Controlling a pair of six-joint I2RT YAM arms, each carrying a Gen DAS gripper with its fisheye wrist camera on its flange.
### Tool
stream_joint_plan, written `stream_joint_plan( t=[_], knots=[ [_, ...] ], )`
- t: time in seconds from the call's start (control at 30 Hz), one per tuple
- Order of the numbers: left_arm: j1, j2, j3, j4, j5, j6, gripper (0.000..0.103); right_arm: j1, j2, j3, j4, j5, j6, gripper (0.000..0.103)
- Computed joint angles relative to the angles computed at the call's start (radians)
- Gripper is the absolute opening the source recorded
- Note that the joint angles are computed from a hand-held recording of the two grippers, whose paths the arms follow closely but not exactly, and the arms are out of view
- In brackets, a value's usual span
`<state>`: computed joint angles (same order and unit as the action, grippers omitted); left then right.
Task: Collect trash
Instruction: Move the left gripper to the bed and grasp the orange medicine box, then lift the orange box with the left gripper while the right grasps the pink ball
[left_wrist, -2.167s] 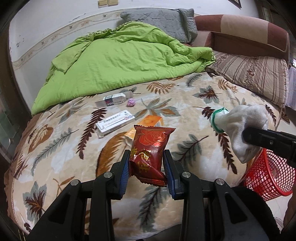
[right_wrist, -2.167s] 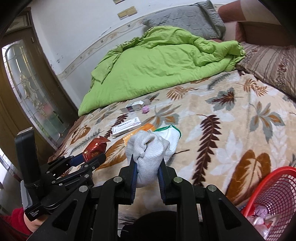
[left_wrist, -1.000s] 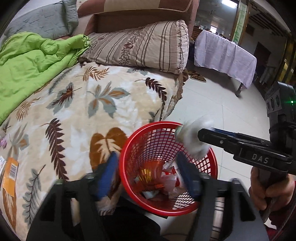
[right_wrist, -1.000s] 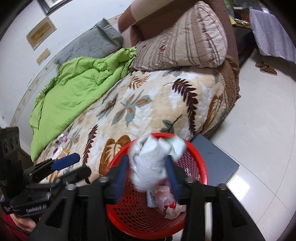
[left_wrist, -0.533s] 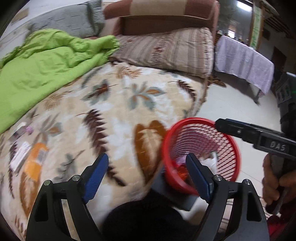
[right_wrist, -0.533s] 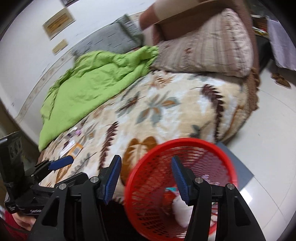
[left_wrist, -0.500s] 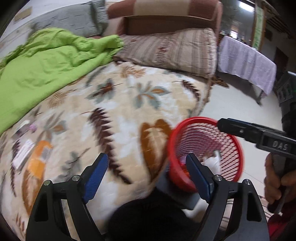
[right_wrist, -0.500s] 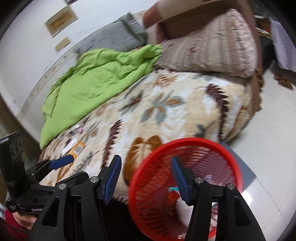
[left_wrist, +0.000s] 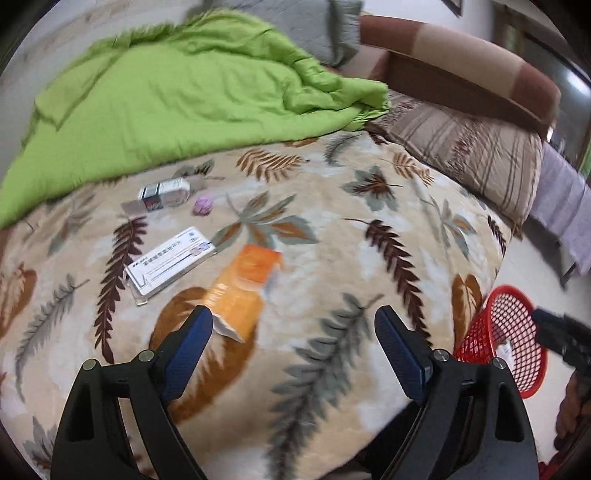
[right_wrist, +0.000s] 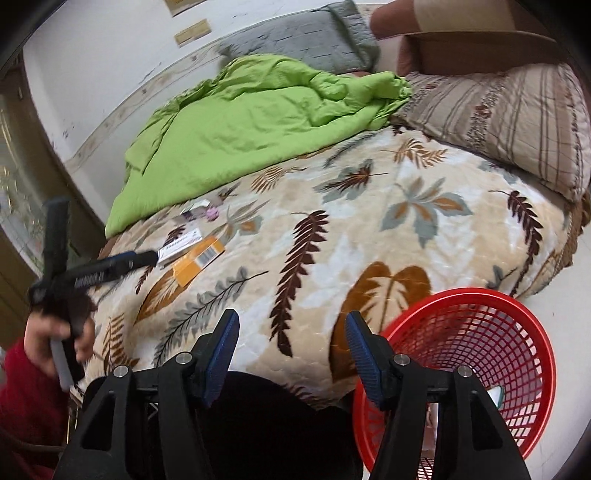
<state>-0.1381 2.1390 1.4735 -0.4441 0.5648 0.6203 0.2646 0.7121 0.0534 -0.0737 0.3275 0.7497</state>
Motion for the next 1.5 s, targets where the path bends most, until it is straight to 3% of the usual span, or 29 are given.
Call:
stream_joint_plan(
  t=[0.13, 0.27, 0.37, 0.47, 0.57, 0.7, 0.77, 0.83, 1.0, 1.23, 1.37, 1.5],
  knots=[
    [0.004, 0.221, 0.335, -0.243, 0.023, 0.028, 0.091, -0.019, 0.061, -0.003, 0.058, -0.028, -0.003, 0.064],
    [-0.020, 0.426, 0.626, -0.419, 0.007, 0.014, 0.091, -0.037, 0.105, -0.010, 0.098, -0.048, -0.002, 0.064],
    [-0.042, 0.512, 0.735, -0.467, -0.034, -0.008, 0.091, -0.063, 0.132, -0.021, 0.131, -0.074, -0.009, 0.064],
    [-0.057, 0.512, 0.707, -0.386, -0.068, -0.039, 0.091, -0.099, 0.155, -0.033, 0.169, -0.104, -0.022, 0.064],
    [-0.063, 0.537, 0.739, -0.378, -0.067, -0.079, 0.091, -0.120, 0.200, -0.038, 0.218, -0.127, -0.029, 0.064],
    [-0.082, 0.509, 0.665, -0.284, -0.102, -0.101, 0.088, -0.114, 0.251, -0.036, 0.268, -0.131, -0.028, 0.064],
    [-0.096, 0.500, 0.630, -0.222, -0.146, -0.126, 0.072, -0.100, 0.257, -0.034, 0.272, -0.123, -0.023, 0.064],
    [-0.097, 0.525, 0.669, -0.240, -0.154, -0.152, 0.047, -0.086, 0.257, -0.033, 0.268, -0.113, -0.016, 0.064],
    [-0.092, 0.512, 0.628, -0.183, -0.147, -0.203, 0.027, -0.068, 0.227, -0.029, 0.232, -0.092, -0.009, 0.064],
    [-0.036, 0.326, 0.318, 0.029, -0.075, -0.212, 0.023, -0.105, 0.323, 0.021, 0.292, -0.143, -0.071, 0.064],
    [0.038, 0.183, 0.083, 0.203, -0.043, -0.241, 0.023, -0.141, 0.499, 0.129, 0.380, -0.225, -0.147, 0.064],
    [0.106, 0.116, -0.038, 0.340, -0.047, -0.298, 0.023, -0.149, 0.706, 0.299, 0.438, -0.299, -0.203, 0.064]
  ],
)
